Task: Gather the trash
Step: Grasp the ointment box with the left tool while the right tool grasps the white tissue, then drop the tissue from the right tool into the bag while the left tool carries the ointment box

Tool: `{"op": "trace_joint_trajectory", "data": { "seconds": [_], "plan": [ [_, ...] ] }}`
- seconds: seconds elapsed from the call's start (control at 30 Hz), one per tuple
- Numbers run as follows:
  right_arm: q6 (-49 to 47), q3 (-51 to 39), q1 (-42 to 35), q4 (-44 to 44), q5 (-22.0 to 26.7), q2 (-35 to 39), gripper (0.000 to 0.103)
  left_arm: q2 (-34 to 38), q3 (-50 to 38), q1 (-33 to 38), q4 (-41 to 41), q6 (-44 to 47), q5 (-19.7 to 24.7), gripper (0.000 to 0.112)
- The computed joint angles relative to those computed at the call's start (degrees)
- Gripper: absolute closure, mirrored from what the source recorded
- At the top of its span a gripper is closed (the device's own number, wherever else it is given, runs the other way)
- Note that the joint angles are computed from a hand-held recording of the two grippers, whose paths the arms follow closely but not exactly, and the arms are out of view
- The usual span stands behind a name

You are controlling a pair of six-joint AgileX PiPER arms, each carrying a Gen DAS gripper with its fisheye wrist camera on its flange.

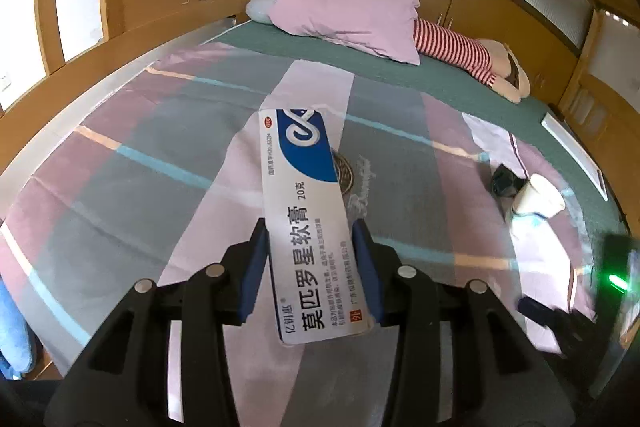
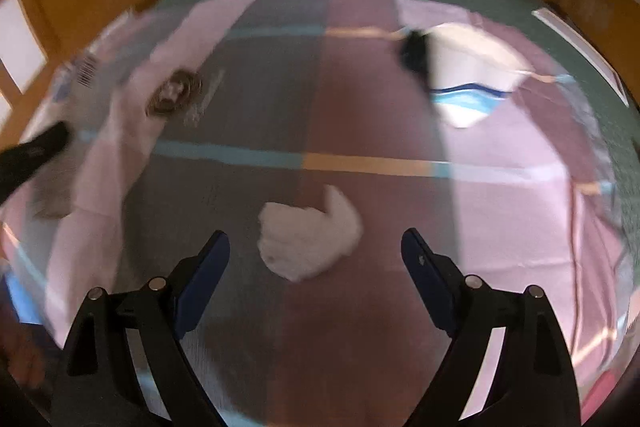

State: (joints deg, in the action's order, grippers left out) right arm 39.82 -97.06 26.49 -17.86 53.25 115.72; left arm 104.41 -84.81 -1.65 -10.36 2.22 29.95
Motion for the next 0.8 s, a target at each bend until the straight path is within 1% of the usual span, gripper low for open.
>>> {"op": "trace_joint_trajectory", "data": {
  "seconds": [0.07,0.1,0.17,0.23,0.33,0.4,0.47,0.5,0.53,0.6,0.67,0.73,0.8],
  "plan": [
    [-2.24,-3.13,0.16,1.16,2.53,2.93,0.056,-1.50,2.03,-0.04,0.02,1.78,-1.21,0.069],
    [-2.33,-3.58,0.33,1.00,3.34,3.38,0.060,-2.19,3.04,-0.19,-0.37,2.83,-2.00,0.069],
    [-1.09,-0.67,0.54,0.10,1.98,1.12,0.073,-3.80,5.10,-0.52,-2.92,6.44,-3.68,0.069],
    [-0.43,3.88,0.37,0.74,-0.14,-3.18,0.075,-5.55,7.59,-0.75,-5.38,9.96,-5.37,0.069],
    [3.60,10.83,1.73,-3.03,-2.00,-10.15,0.075,-8.43,11.18,-1.28,-9.44,15.70,-7.31,0.069],
    [7.03,17.29,3.07,-5.29,-3.69,-17.26,0.075,-11.03,13.08,-0.83,-12.39,18.96,-5.66,0.069],
    [10.07,22.37,4.73,-7.45,-4.43,-23.54,0.075,-16.01,16.51,0.67,-20.28,25.90,-3.14,0.069],
    [11.63,24.45,5.49,-8.67,-4.23,-26.35,0.075,-18.04,17.78,0.87,-21.93,28.04,-2.38,0.069],
    [12.97,26.33,6.19,-9.59,-3.88,-28.91,0.075,-20.63,19.19,0.45,-21.29,28.56,-1.94,0.069],
    [15.61,29.66,8.10,-11.29,-2.21,-34.47,0.075,-25.49,21.48,-0.38,-20.49,29.24,-1.39,0.069],
    [18.52,31.43,10.69,-13.70,0.23,-38.78,0.075,-29.64,22.45,-0.93,-20.52,29.03,0.44,0.069],
    [22.82,32.67,14.81,-17.92,3.98,-42.81,0.075,-32.86,22.89,-2.10,-18.59,26.98,1.70,0.069],
    [27.45,34.11,20.48,-22.51,9.76,-47.53,0.075,-36.62,24.17,-3.55,-16.71,24.91,2.46,0.069]
  ]
}}
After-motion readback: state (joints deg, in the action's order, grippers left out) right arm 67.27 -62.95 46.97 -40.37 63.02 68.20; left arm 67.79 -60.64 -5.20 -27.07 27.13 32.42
